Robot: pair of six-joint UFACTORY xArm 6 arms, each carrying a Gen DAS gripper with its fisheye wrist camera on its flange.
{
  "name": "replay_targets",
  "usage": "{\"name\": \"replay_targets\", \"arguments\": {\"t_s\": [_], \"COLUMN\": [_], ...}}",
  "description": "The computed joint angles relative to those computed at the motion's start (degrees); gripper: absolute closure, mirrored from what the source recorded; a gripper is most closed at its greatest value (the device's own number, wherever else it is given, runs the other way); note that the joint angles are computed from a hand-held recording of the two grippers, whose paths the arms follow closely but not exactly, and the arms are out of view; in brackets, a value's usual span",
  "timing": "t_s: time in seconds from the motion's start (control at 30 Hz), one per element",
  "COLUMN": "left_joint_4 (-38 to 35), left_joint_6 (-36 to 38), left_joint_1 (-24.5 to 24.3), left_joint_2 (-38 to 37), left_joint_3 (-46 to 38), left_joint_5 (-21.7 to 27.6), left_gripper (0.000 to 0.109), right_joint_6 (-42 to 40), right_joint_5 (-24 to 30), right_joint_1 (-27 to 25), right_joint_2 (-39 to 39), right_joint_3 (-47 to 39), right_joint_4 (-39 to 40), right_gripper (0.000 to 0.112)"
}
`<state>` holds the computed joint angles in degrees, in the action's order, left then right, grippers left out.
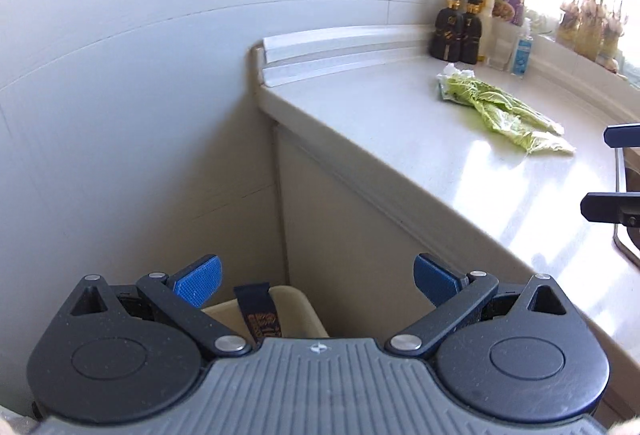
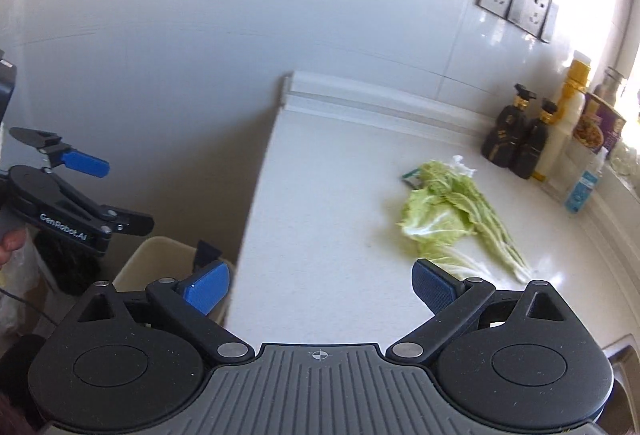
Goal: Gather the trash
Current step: 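Move both open tools back up to the cabbage leaves on the counter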
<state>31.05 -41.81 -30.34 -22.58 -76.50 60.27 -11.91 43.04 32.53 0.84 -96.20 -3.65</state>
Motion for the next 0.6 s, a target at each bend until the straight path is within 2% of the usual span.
{"name": "replay_targets", "arguments": {"t_s": [0.2,0.43,0.6], "left_joint_4": [-1.8,-5.48,-11.35], "left_joint_6": [3.36,8.85,15.03], "left_joint_1": [1.23,4.35,6.53], "left_joint_2": [9.3,19.95,26.09], "left_joint_3": [-7.66,-17.84,-23.88], "left_joint_5": [-4.75,-10.72,-14.22], "left_gripper": [0.006,0.007,0.016], "right_joint_6": [3.13,2.38,1.0], "right_joint_5": [-2.39,-3.17,-1.04], "right_joint_1": [-4.93,-7.12,-9.06], "right_joint_2": [6.38,15.58,24.38], "right_joint_3": [-6.12,-15.16,-26.33], "right_joint_4": [1.1,2.98,3.78], "right_gripper": [0.013,0.013,0.013]}}
